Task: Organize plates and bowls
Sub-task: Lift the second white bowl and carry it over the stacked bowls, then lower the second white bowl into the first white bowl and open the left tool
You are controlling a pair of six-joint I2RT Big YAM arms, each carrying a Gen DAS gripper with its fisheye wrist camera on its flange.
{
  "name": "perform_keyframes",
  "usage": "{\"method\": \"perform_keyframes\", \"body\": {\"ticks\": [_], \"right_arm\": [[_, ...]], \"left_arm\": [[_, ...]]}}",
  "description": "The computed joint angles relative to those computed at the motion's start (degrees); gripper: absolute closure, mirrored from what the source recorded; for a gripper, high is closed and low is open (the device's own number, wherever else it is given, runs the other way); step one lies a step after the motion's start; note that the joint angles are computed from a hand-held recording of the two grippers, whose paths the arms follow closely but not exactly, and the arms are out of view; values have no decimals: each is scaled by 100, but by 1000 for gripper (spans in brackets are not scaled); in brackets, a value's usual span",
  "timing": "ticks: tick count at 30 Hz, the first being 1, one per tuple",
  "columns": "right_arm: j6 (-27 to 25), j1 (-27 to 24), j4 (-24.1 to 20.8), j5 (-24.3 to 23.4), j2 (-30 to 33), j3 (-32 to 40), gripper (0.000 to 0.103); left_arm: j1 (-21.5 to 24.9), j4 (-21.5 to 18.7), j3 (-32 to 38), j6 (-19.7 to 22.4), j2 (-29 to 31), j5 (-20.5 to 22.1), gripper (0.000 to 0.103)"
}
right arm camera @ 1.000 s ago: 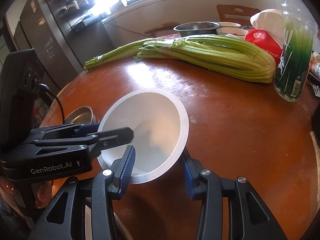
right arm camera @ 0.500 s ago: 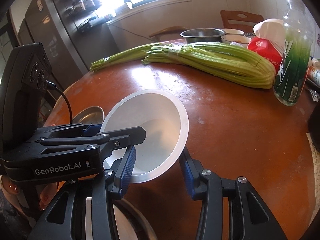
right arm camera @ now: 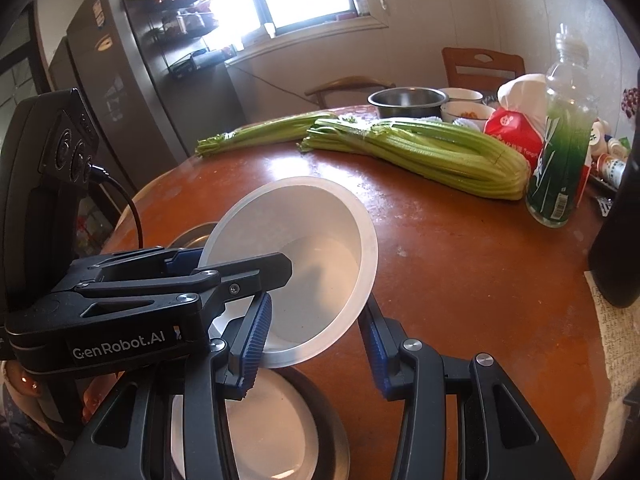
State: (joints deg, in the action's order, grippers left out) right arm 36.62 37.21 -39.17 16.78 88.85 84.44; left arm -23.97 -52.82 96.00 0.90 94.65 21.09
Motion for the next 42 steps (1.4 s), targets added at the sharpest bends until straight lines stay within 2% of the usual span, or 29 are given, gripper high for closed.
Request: {"method": "perform_keyframes", "body": {"ticks": [24,32,42], "right_arm": [[60,731,61,811,-590,-382,56],[211,955,32,967,-710,-578,56],[445,1098,-44,901,-681,-714,56]], "left_arm": [[-75,433,-1150,-58,-1328,-144,60],[-110,514,-1536,-89,-1633,-174,60],[-91,494,-1864,-87,-1758,-176,60]]}}
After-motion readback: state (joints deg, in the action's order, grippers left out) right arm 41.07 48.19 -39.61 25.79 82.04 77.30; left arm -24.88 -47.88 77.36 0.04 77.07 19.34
